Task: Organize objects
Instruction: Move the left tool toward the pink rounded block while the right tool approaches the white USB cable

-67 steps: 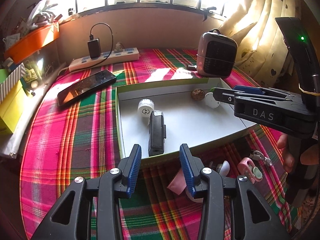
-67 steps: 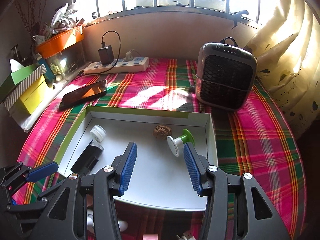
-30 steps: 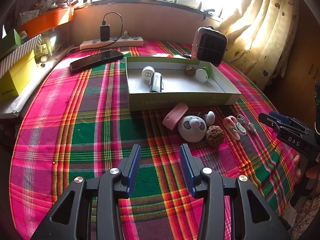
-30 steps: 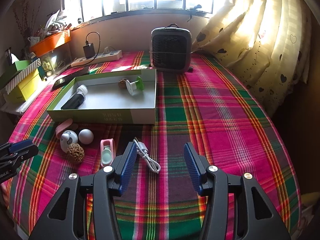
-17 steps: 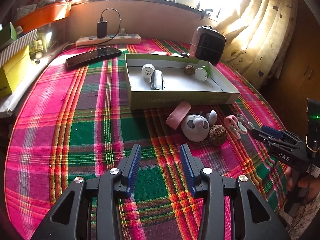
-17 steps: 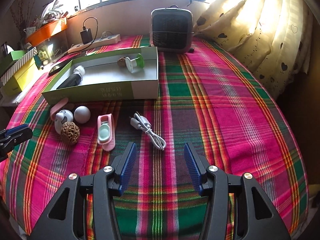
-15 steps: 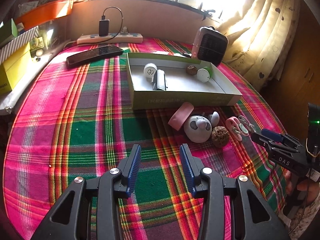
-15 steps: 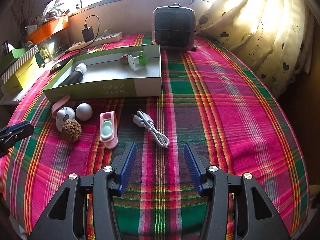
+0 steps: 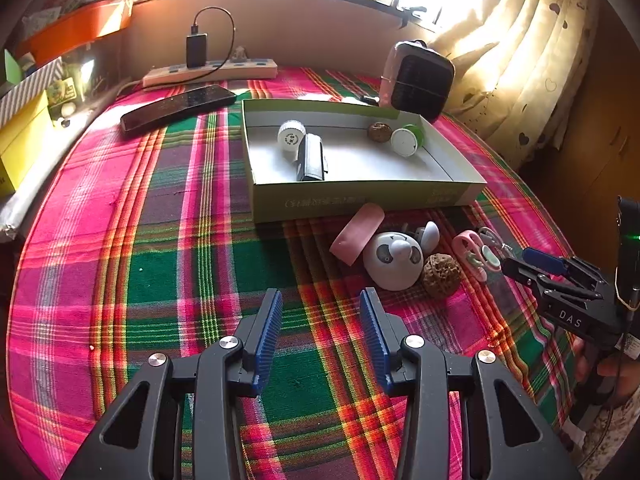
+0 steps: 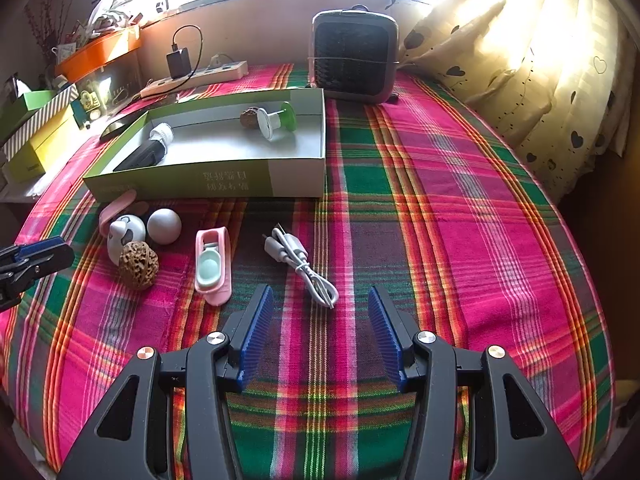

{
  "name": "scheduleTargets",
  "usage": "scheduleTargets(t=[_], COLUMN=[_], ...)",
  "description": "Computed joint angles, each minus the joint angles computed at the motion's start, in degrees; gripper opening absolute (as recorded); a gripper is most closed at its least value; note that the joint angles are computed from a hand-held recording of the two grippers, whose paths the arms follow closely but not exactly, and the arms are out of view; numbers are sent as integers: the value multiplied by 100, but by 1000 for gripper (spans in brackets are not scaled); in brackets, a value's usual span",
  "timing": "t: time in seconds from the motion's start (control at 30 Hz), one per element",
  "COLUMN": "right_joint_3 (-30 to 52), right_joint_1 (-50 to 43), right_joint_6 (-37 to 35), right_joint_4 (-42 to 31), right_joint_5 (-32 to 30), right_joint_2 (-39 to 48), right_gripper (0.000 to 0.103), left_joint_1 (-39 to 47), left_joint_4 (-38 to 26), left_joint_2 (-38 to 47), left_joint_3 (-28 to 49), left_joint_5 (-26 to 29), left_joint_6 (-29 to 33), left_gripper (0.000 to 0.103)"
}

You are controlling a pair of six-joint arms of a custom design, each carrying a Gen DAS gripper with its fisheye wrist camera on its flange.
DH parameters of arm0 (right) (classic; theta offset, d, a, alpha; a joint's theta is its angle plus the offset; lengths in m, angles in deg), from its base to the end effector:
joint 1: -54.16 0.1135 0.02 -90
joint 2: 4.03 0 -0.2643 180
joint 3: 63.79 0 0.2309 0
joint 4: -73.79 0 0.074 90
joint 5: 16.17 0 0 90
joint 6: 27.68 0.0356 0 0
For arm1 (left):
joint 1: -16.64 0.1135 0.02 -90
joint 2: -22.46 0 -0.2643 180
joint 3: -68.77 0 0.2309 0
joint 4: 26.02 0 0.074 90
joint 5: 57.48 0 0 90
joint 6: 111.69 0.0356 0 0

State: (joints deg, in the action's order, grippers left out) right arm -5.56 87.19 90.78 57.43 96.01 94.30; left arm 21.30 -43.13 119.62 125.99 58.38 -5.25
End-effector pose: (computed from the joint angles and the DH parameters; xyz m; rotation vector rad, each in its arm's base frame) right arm 0.2538 0.1490 0.1371 0.0469 2.4524 -0.0353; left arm 0.2880 0.0079 0.1385 0.4198 2.4372 -0.4233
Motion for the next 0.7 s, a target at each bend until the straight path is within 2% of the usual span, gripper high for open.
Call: scheduleTargets(t=[0.47,0.7], right_joint_3=[290,461], right_joint_1=[-469,-601], right_joint_6=[-835,-1124], right_joint_4=[227,216], right_joint_5=[-477,-600], right_joint_2=[350,481], right_gripper=[51,55], left_joint_1=[-510,-759], left_joint_4=[-24,-182], left_joint_2=[434,713], left_joint_3=[624,984], left_joint_5=[-492,-687], left_joint_6=[-255,-73], left_gripper=[42,42])
